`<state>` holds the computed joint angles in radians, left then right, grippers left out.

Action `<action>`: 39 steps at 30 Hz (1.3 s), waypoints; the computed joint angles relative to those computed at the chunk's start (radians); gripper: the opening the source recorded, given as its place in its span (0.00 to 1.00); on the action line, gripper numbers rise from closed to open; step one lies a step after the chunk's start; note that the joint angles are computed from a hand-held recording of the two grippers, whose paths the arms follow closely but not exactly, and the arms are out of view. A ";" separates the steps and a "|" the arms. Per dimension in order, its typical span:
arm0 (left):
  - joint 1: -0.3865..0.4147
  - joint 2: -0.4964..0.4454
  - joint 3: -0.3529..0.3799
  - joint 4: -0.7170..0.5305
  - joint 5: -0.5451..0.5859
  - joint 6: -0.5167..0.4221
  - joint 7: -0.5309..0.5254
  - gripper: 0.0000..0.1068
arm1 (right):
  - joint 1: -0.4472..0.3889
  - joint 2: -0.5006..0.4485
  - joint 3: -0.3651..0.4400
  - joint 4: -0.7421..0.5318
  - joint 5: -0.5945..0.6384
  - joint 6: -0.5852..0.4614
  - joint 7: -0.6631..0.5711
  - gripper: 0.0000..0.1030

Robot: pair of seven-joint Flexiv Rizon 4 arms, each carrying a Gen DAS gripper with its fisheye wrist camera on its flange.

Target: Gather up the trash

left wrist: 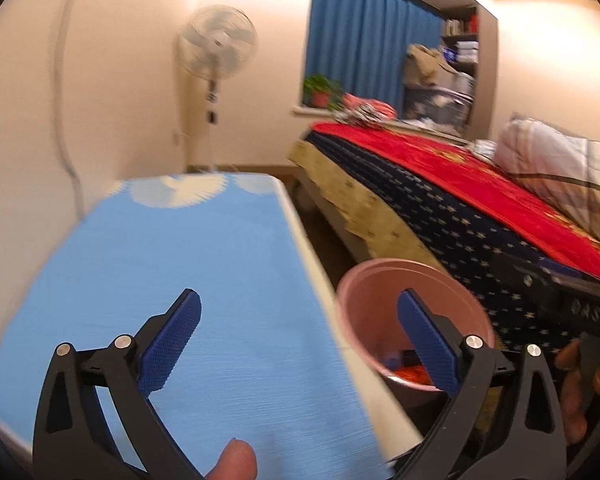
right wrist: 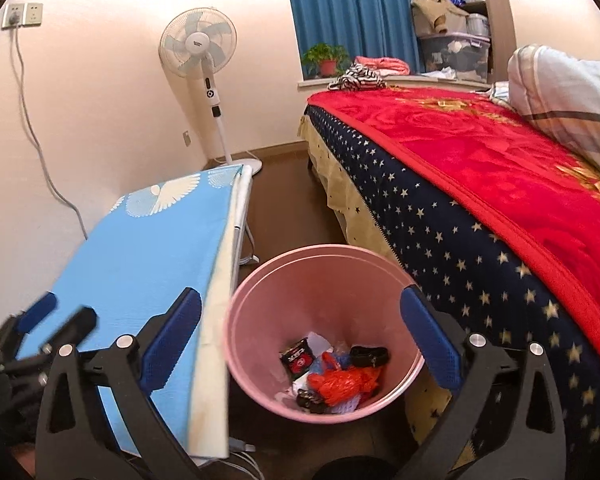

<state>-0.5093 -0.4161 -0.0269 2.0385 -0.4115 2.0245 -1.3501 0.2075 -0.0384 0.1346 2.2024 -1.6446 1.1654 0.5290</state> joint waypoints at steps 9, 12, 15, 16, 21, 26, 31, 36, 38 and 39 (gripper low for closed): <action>-0.108 0.150 0.084 0.200 -0.285 0.094 0.140 0.89 | 0.143 -0.026 0.071 -0.027 0.082 -0.170 -0.022 0.95; -0.076 0.203 0.053 0.262 -0.301 0.101 0.125 0.89 | 0.174 -0.040 0.072 -0.040 0.110 -0.186 -0.038 0.95; -0.034 0.234 0.019 0.310 -0.287 0.119 0.098 0.89 | 0.198 -0.047 0.073 -0.049 0.130 -0.208 -0.050 0.95; -0.023 0.241 0.009 0.319 -0.291 0.122 0.095 0.89 | 0.207 -0.049 0.075 -0.051 0.135 -0.220 -0.055 0.95; -0.003 0.238 -0.030 0.329 -0.334 0.156 0.120 0.89 | 0.236 -0.049 0.080 -0.058 0.164 -0.262 -0.087 0.95; 0.014 0.239 -0.045 0.333 -0.337 0.146 0.113 0.89 | 0.252 -0.040 0.085 -0.060 0.178 -0.304 -0.098 0.95; 0.014 0.236 -0.048 0.332 -0.348 0.146 0.113 0.89 | 0.262 -0.038 0.088 -0.064 0.179 -0.327 -0.112 0.95; 0.015 0.234 -0.049 0.332 -0.342 0.143 0.114 0.89 | 0.271 -0.045 0.089 -0.070 0.169 -0.335 -0.117 0.95; 0.014 0.233 -0.049 0.333 -0.340 0.144 0.113 0.89 | 0.273 -0.048 0.089 -0.072 0.171 -0.333 -0.121 0.95; 0.013 0.233 -0.049 0.334 -0.341 0.144 0.114 0.89 | 0.274 -0.048 0.089 -0.073 0.171 -0.334 -0.120 0.95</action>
